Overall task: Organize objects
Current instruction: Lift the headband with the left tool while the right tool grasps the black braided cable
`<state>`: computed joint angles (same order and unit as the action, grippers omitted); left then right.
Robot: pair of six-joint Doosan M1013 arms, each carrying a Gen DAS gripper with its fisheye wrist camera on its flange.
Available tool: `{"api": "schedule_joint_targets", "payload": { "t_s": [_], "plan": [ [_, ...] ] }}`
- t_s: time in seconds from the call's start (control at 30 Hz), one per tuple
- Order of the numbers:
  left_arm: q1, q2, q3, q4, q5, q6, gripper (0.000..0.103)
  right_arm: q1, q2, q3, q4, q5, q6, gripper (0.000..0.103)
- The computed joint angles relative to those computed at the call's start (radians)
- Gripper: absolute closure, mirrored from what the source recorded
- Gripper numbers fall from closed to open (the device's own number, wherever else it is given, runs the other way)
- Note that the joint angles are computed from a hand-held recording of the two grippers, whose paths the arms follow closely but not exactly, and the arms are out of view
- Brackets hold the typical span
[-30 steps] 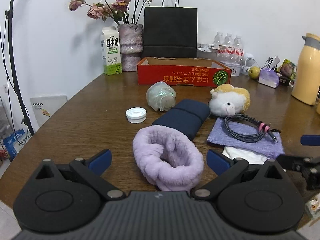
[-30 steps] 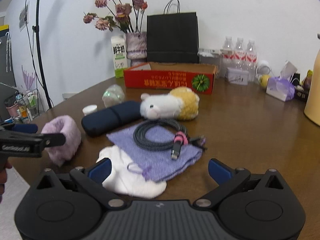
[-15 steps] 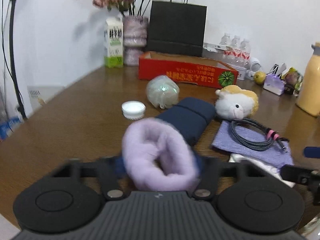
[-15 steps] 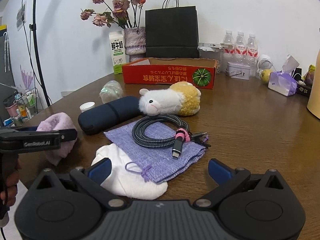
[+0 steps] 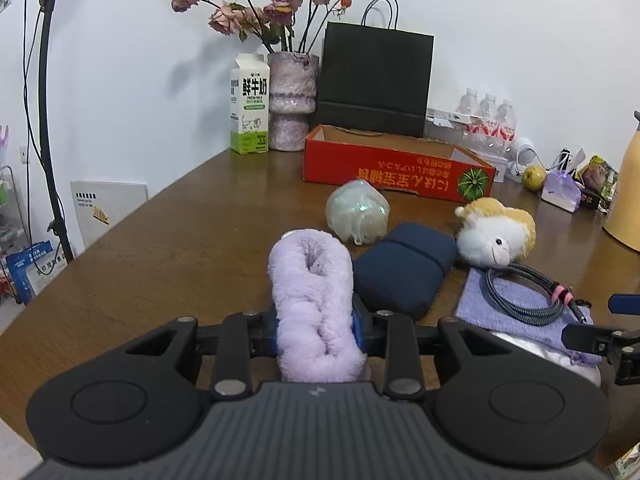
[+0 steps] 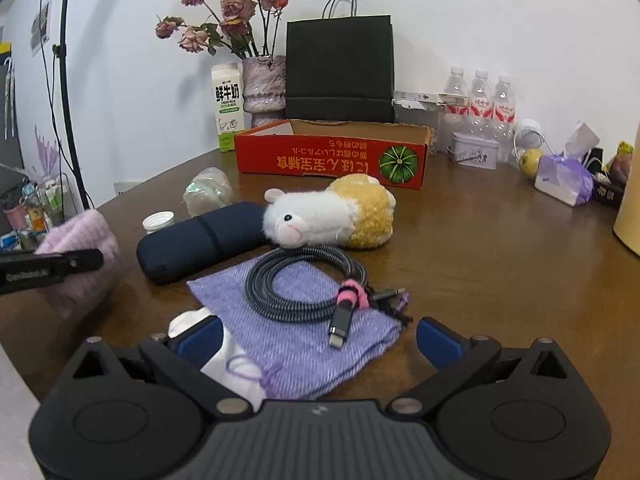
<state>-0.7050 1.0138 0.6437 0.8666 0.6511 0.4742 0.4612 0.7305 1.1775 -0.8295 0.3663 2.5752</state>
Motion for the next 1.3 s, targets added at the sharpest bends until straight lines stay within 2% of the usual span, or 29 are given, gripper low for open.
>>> {"api": "schedule_joint_targets", "payload": {
  "t_s": [0.23, 0.33, 0.47, 0.57, 0.9, 0.97, 1.13, 1.3],
  "plan": [
    [0.009, 0.013, -0.033, 0.009, 0.012, 0.007, 0.072, -0.011, 0.054, -0.11, 0.177, 0.056, -0.271, 0.0],
    [0.013, 0.016, -0.042, 0.007, 0.009, 0.012, 0.072, -0.023, 0.08, -0.163, 0.314, 0.065, -0.426, 0.0],
    [0.018, 0.019, -0.048, 0.0, 0.002, 0.015, 0.072, -0.04, 0.122, -0.246, 0.527, 0.123, -0.626, 0.0],
    [0.02, 0.019, -0.05, -0.01, -0.006, 0.019, 0.072, -0.049, 0.147, -0.285, 0.627, 0.143, -0.692, 0.0],
    [0.023, 0.034, -0.079, -0.051, -0.02, 0.055, 0.072, -0.042, 0.161, -0.301, 0.587, 0.15, -0.663, 0.0],
    [0.024, 0.036, -0.081, -0.065, -0.015, 0.064, 0.072, -0.043, 0.154, -0.288, 0.585, 0.135, -0.657, 0.011],
    [0.024, 0.029, -0.067, -0.067, -0.01, 0.054, 0.072, -0.042, 0.144, -0.267, 0.557, 0.107, -0.619, 0.013],
    [0.024, 0.016, -0.044, -0.044, -0.018, 0.028, 0.072, -0.033, 0.13, -0.237, 0.432, 0.065, -0.516, 0.013]
  ]
}}
